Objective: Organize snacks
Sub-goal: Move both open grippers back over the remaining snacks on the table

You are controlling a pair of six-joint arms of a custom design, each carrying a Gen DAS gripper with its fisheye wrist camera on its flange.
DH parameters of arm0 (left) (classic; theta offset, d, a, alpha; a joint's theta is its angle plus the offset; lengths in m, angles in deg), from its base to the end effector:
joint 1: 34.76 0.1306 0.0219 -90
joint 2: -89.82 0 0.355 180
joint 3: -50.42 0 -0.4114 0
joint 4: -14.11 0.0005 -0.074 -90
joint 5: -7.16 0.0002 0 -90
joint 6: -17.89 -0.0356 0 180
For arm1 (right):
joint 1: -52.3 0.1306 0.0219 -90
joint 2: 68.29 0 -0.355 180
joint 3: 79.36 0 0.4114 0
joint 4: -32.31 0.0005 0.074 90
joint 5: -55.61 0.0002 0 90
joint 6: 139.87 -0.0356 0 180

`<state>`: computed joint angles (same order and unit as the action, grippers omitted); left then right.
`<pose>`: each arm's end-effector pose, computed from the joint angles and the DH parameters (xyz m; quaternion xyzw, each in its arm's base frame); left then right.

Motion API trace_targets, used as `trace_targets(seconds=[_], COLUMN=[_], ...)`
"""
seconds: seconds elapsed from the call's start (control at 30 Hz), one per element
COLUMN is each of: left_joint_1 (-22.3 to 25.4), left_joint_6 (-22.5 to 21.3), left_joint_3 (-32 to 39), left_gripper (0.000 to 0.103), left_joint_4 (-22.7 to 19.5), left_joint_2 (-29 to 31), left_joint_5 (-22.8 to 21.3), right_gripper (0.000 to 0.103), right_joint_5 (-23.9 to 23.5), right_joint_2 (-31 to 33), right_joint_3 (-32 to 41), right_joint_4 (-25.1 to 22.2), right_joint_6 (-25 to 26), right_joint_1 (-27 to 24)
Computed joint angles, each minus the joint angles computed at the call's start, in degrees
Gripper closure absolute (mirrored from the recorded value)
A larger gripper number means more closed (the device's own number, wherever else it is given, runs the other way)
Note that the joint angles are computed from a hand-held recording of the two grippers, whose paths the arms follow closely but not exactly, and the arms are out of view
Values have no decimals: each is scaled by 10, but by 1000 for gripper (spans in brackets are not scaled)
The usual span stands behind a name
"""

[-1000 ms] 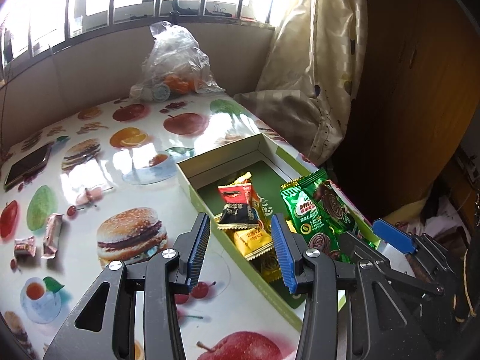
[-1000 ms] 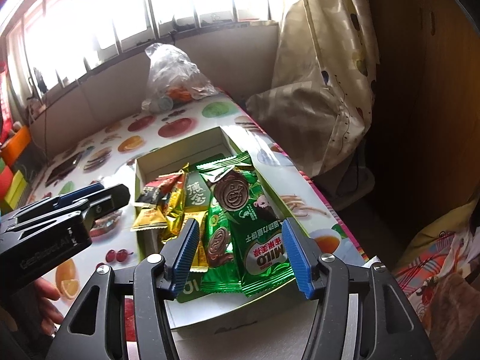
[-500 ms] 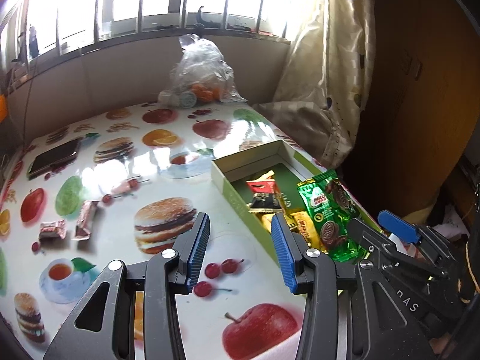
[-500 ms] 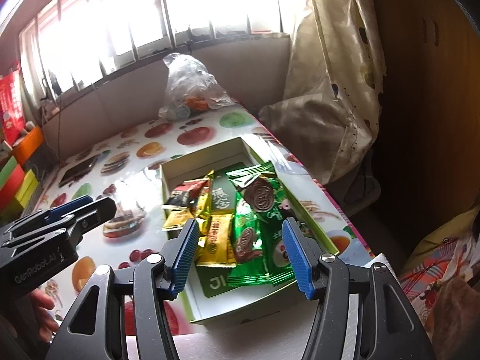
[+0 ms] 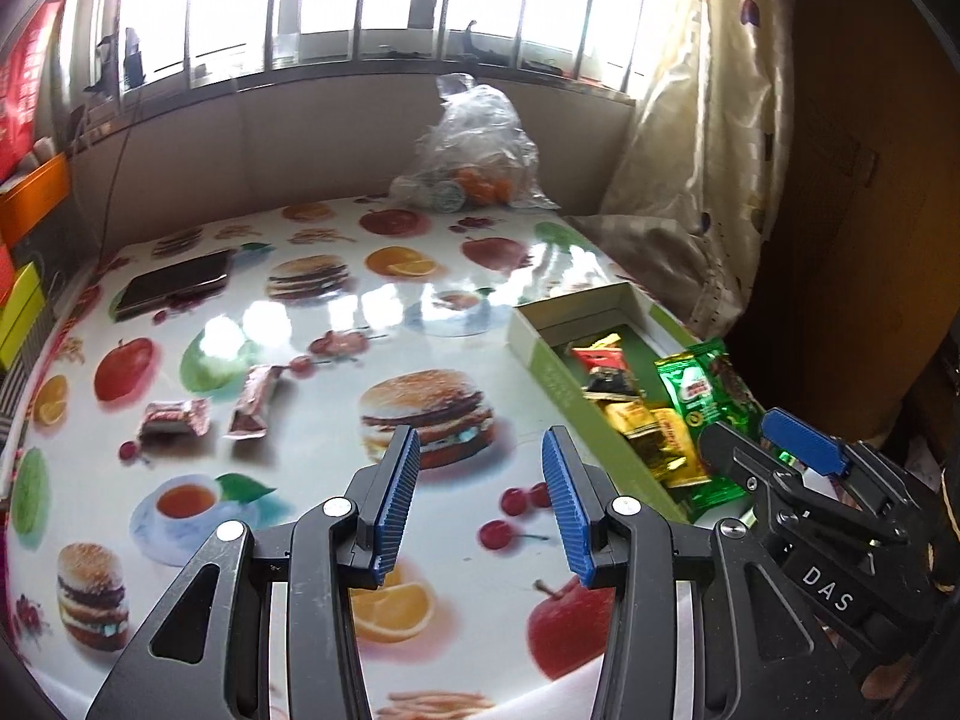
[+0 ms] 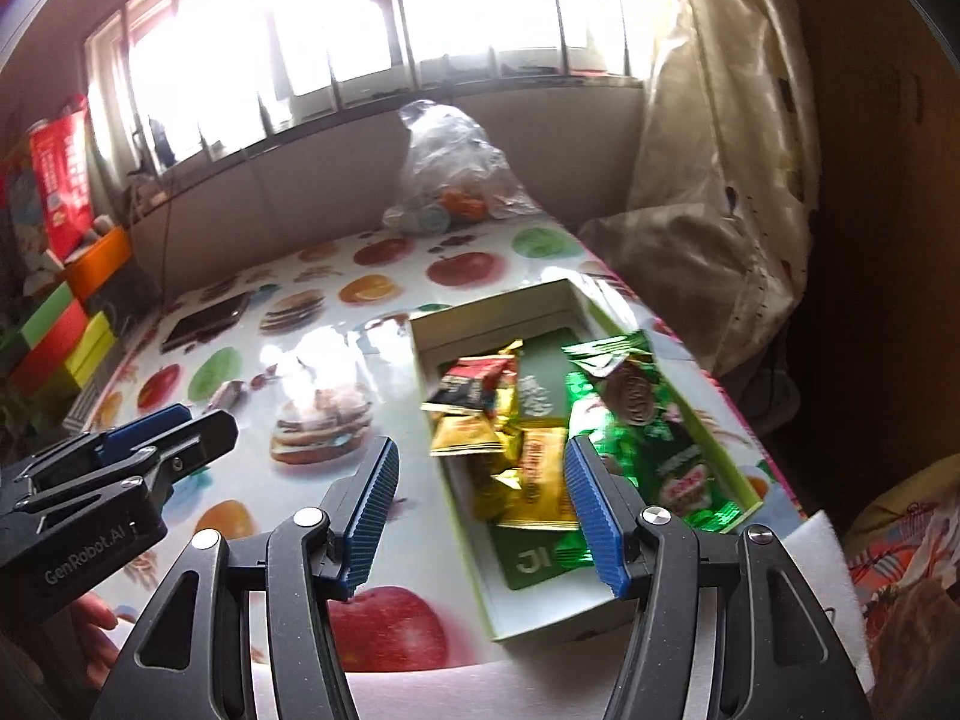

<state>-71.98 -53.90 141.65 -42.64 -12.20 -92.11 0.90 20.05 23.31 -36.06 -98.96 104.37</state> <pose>0.3435 -0.2544 0.4968 0.1198 0.9085 -0.1173 0.3828 0.3059 0.3582 0.5037 0.0700 0.9085 0.0442 0.4095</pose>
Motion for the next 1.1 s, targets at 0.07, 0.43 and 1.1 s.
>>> trace_targets(seconds=[0.07, 0.43, 1.1], left_joint_1=[7, 54, 190], left_joint_6=[3, 20, 37], left_joint_3=[-6, -45, -97], left_gripper=[59, 59, 59], left_joint_4=[-1, -11, -21], left_joint_2=[-7, -45, -76], left_joint_5=[0, -6, 13], right_gripper=[45, 45, 45], right_joint_5=[-6, -48, -144], right_joint_2=[9, 64, 206], right_joint_3=[9, 58, 208], right_joint_4=[7, 31, 35], right_joint_6=[9, 43, 104], right_joint_1=[2, 4, -13])
